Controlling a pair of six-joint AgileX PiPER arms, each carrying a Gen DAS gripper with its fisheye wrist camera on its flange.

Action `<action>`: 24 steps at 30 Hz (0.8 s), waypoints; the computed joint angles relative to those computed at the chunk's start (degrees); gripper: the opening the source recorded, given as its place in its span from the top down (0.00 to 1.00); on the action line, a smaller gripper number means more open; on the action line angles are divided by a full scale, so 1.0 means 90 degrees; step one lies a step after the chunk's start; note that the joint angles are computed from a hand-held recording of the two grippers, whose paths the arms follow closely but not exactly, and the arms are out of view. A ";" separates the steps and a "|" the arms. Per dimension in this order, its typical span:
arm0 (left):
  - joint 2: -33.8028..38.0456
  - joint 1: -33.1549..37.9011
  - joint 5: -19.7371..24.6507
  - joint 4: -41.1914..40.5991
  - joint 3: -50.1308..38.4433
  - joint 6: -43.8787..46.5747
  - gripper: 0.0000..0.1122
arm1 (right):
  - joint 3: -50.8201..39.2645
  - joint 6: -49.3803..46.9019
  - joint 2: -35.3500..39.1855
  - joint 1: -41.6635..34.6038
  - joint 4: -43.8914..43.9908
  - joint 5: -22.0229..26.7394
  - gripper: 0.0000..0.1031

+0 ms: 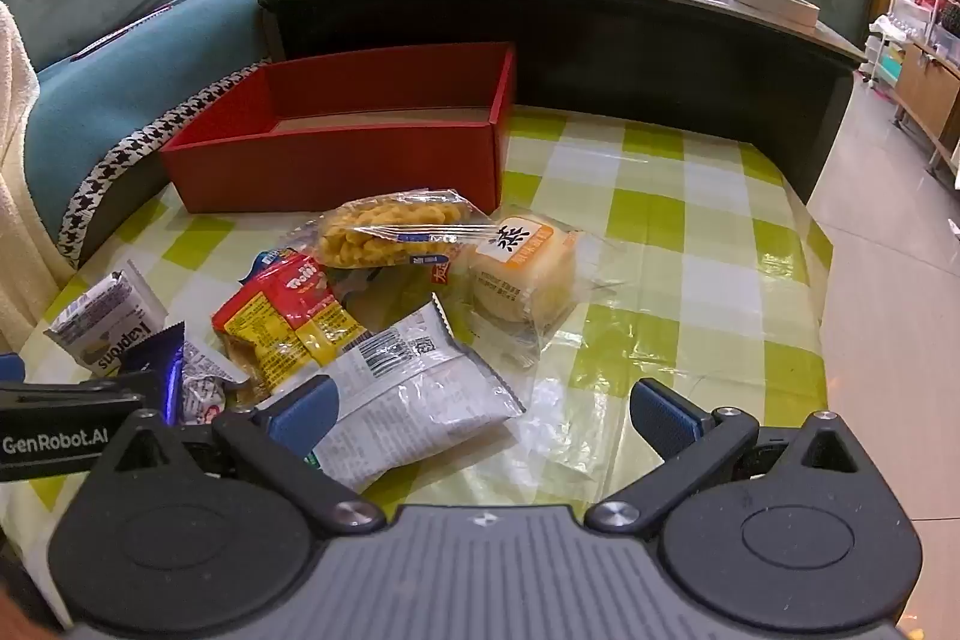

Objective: Organize snacks

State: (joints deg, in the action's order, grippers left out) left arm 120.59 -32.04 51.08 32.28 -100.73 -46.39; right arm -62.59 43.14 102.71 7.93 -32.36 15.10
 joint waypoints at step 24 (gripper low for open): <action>0.0010 -0.0003 0.0015 0.0040 0.0029 -0.0024 0.08 | -0.0046 0.0208 0.0075 0.0081 -0.0231 0.0045 0.00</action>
State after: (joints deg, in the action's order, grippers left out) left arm 120.69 -32.07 51.22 32.64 -100.47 -46.61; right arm -63.01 45.01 103.38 8.66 -34.44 15.50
